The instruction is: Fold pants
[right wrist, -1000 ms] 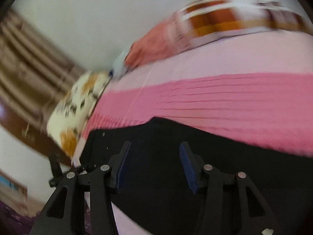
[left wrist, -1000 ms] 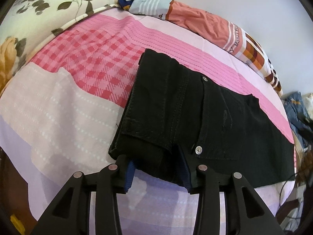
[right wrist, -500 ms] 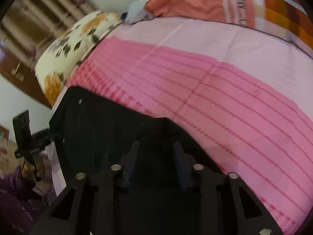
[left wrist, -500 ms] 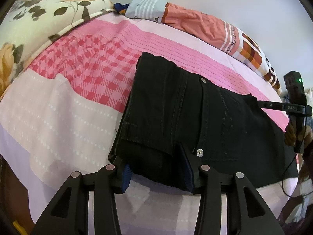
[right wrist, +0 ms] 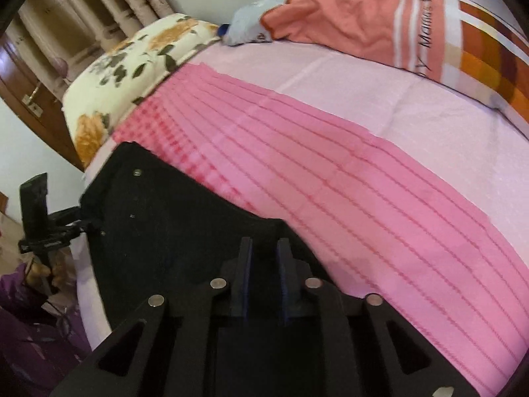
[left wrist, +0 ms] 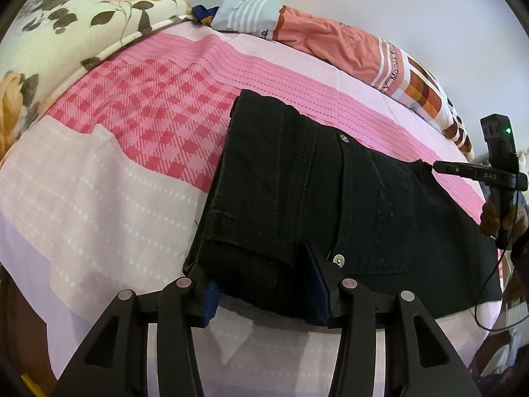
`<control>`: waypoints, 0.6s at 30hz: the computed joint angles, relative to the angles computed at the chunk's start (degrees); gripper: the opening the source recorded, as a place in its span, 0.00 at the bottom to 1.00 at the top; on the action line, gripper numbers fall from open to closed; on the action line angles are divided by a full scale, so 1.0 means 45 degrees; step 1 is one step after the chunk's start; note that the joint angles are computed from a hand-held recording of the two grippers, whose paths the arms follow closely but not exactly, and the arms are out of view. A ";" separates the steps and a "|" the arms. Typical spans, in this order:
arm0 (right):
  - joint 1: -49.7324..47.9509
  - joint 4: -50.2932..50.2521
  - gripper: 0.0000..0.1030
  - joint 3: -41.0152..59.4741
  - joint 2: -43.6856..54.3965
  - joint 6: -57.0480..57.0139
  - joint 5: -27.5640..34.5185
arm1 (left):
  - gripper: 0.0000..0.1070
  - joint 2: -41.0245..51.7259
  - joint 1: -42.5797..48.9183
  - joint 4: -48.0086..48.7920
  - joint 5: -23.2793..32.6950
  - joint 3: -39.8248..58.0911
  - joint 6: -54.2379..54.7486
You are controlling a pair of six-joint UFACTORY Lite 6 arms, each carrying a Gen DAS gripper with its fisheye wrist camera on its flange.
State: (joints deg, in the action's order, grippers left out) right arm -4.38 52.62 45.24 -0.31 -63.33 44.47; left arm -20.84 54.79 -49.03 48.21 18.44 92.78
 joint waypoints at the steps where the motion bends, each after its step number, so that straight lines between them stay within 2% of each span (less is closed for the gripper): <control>1: 0.0000 -0.0053 0.16 0.0168 0.0316 0.0066 -0.0007 | 0.46 -0.0046 -0.0056 -0.0015 -0.0039 -0.0032 -0.0001; 5: 0.0340 0.0091 0.17 0.0680 0.1240 -0.0118 0.0464 | 0.47 -0.0066 -0.0062 0.0000 -0.0071 -0.0032 0.0064; 8: 0.0971 -0.0199 0.22 0.0745 0.1223 -0.0068 0.0031 | 0.47 -0.0182 -0.0062 0.0012 -0.0031 -0.0111 -0.0009; 11: 0.1267 -0.0148 0.22 0.1043 0.1605 -0.0121 -0.0339 | 0.47 -0.0152 -0.0051 -0.0037 -0.0061 -0.0096 0.0110; 14: 0.1693 -0.0124 0.15 0.0966 0.1555 -0.0124 -0.1223 | 0.48 -0.0352 -0.0017 -0.0110 -0.0005 -0.0227 0.0174; 18: 0.2657 -0.0621 0.07 -0.0067 0.0383 0.0416 -0.3085 | 0.48 -0.0552 0.0071 -0.0311 -0.0031 -0.0354 0.0440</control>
State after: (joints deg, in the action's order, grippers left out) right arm 7.57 49.83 44.94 1.42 -61.46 30.58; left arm -23.33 55.11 -50.42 48.07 16.85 94.76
